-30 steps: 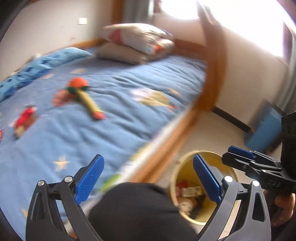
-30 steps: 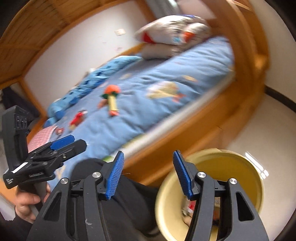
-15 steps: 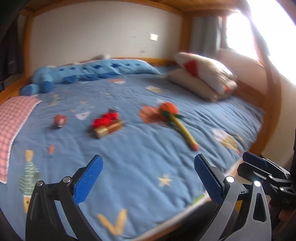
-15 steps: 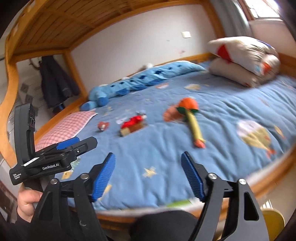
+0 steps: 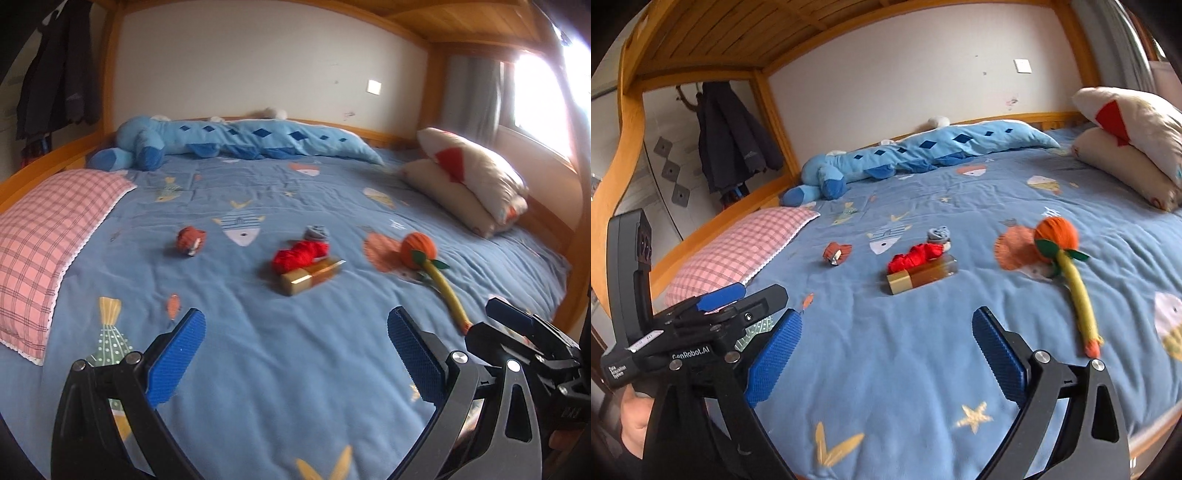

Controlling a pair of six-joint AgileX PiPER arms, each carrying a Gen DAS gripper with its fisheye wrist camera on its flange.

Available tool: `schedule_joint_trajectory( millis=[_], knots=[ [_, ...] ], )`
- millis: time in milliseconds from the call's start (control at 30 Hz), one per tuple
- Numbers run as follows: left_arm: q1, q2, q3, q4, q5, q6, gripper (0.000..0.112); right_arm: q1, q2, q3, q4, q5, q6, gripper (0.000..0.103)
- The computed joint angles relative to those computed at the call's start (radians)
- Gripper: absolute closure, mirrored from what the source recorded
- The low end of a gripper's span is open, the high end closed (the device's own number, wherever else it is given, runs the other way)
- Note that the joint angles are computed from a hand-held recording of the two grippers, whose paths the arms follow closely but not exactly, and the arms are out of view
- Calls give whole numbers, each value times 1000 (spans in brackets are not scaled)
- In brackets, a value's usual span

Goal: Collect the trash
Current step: 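Move both tools back over the bed toward the orange knit hat, then grasp the orange knit hat with the left tool while the right tool grasps the grey rolled sock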

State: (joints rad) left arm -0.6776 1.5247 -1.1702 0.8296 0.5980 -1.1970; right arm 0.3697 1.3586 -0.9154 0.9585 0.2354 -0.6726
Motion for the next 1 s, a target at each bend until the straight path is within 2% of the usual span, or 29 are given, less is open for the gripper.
schedule_joint_trajectory(
  millis=[133,233,300,400,500,767,933,1000],
  knots=[
    [93,21,-8,-59,-40,49,14,34,73,-62,7,-39,-27,12],
    [153,47,-25,-111,-60,104,14,47,148,-132,-51,-45,17,12],
    [195,78,-51,-155,-69,153,14,46,209,-196,-97,-30,57,12],
    [245,129,-94,-203,-82,211,14,47,303,-300,-270,-9,226,12],
    [298,195,-157,-259,-95,275,13,28,387,-385,-248,19,215,12],
    [408,432,-412,-449,-64,493,14,-21,674,-724,-371,141,372,12],
    [454,623,-659,-515,17,594,14,-40,879,-1020,-512,270,524,12],
    [472,697,-769,-544,61,636,14,-49,985,-1198,-571,350,589,12]
  ],
)
